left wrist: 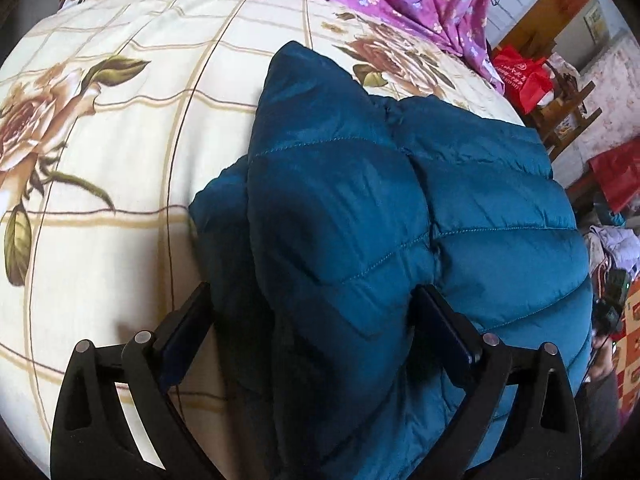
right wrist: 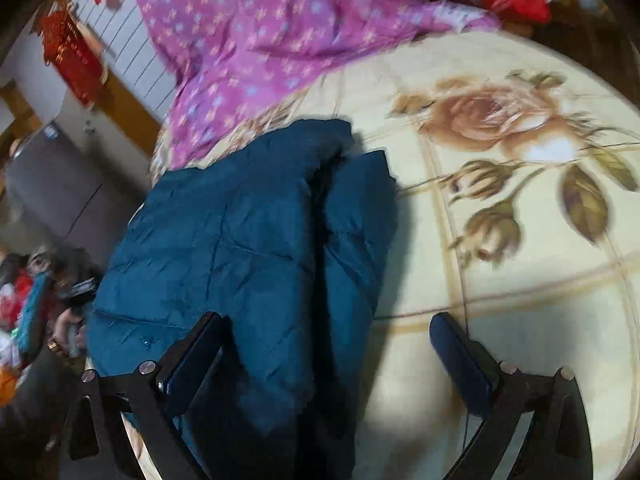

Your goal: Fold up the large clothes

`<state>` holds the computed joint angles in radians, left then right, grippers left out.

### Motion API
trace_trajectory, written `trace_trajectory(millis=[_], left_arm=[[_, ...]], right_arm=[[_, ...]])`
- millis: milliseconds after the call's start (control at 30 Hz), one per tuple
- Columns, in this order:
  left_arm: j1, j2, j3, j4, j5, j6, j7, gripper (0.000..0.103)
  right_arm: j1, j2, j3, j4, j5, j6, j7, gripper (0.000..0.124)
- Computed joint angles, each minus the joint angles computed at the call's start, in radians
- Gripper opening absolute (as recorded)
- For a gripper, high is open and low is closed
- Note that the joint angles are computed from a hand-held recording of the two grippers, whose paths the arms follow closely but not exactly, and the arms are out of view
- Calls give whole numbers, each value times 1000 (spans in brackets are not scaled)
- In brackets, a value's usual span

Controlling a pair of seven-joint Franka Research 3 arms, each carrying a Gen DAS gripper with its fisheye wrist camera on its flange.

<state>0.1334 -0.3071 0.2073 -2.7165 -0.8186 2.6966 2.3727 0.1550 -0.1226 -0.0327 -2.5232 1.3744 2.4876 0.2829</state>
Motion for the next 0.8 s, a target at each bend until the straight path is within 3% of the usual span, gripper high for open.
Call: trace_trajectory(millis=[133,233,367,433,467,567,700,800], left_arm=[[-21,15,5,9,-50,22,57,93],[-35,19,7,9,-104,41,112,89],[-42,27,5,9,-180,58,175,78],[-33,22,2,10,-194,34,185,59],[-29,7,1,0,-201,25,197,53],[-47,-23,-38,-32,-223,100,204,40],[-101,-52,-82,-79,-211,265,141,24],[-62,-91,-184,-127,-93,359,-14,16]], right_arm=[[-39,107,-26,131,-122,-243,18,103],[-69,184,-15,219,-147,-379,8,103],[-70,219,26,258,-136,-394,-20,100],[-60,221,41,259,-127,-350,-20,80],[-58,216,43,251,-123,-330,-23,76],[-40,160,55,189,-89,-230,-66,59],[53,35,103,83,-81,84,-85,38],[121,-31,133,31,-130,293,-1,29]])
